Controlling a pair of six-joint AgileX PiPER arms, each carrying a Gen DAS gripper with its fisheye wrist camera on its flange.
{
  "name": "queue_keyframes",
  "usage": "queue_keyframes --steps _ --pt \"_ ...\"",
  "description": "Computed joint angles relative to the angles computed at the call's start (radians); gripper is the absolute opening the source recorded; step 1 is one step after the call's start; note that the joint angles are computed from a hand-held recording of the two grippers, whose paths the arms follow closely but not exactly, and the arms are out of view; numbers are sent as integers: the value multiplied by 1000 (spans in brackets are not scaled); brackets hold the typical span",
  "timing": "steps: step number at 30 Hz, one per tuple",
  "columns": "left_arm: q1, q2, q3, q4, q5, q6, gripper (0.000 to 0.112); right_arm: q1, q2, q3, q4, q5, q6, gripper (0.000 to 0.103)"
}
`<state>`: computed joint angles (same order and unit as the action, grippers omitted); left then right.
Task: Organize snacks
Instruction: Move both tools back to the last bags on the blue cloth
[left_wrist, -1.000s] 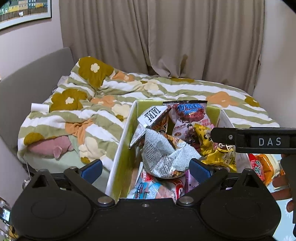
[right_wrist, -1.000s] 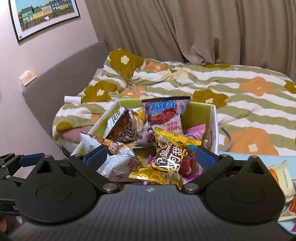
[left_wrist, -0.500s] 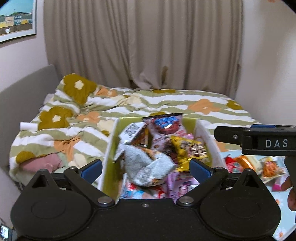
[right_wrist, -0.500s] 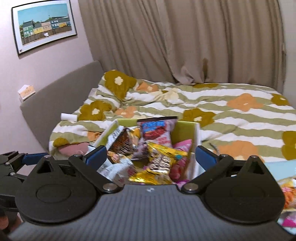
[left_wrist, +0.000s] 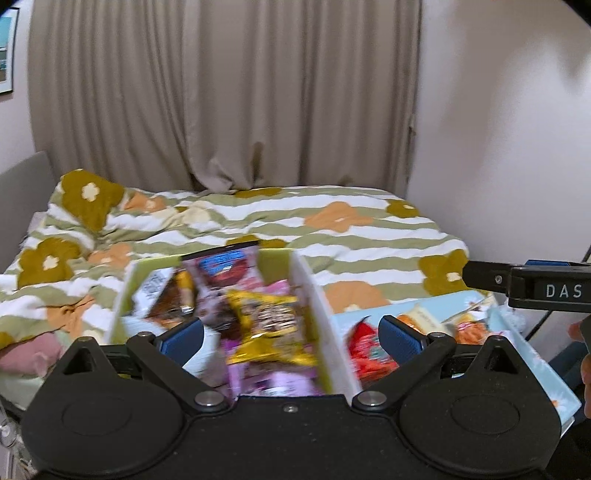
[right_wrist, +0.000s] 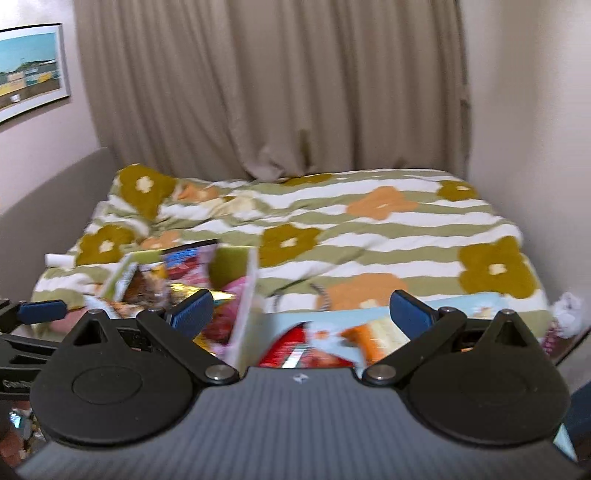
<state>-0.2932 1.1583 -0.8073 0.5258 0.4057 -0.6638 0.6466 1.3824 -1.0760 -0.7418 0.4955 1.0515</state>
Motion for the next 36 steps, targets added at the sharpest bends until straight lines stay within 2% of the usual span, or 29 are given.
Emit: queue_keyframes --steps 2,4,10,13,16,18,24,30,36 --pt "-75 51 -31 115 18 -156 102 -67 -18 22 42 -12 -70 103" --pt "-129 103 -65 174 36 -250 102 -151 -23 32 153 -41 -210 103" --pt "-260 315 -230 236 91 -410 102 -431 8 48 675 -103 -810 103" --pt "-296 429 -332 234 124 -442 102 -552 65 27 935 -88 -1110 103" --pt "-316 549 -457 189 164 -432 102 -662 141 -18 1185 -36 -1404 103" --pt "-325 626 -545 156 198 -409 102 -722 202 -59 1296 14 -1539 103" --pt "-312 866 -821 66 293 -354 101 -827 380 -198 1421 141 -1730 103" --pt "-277 1083 -1099 -89 413 -237 93 -865 528 -312 1452 250 -1812 103" --pt "-259 1229 -1285 -187 514 -174 88 -858 612 -376 1456 293 -1859 103"
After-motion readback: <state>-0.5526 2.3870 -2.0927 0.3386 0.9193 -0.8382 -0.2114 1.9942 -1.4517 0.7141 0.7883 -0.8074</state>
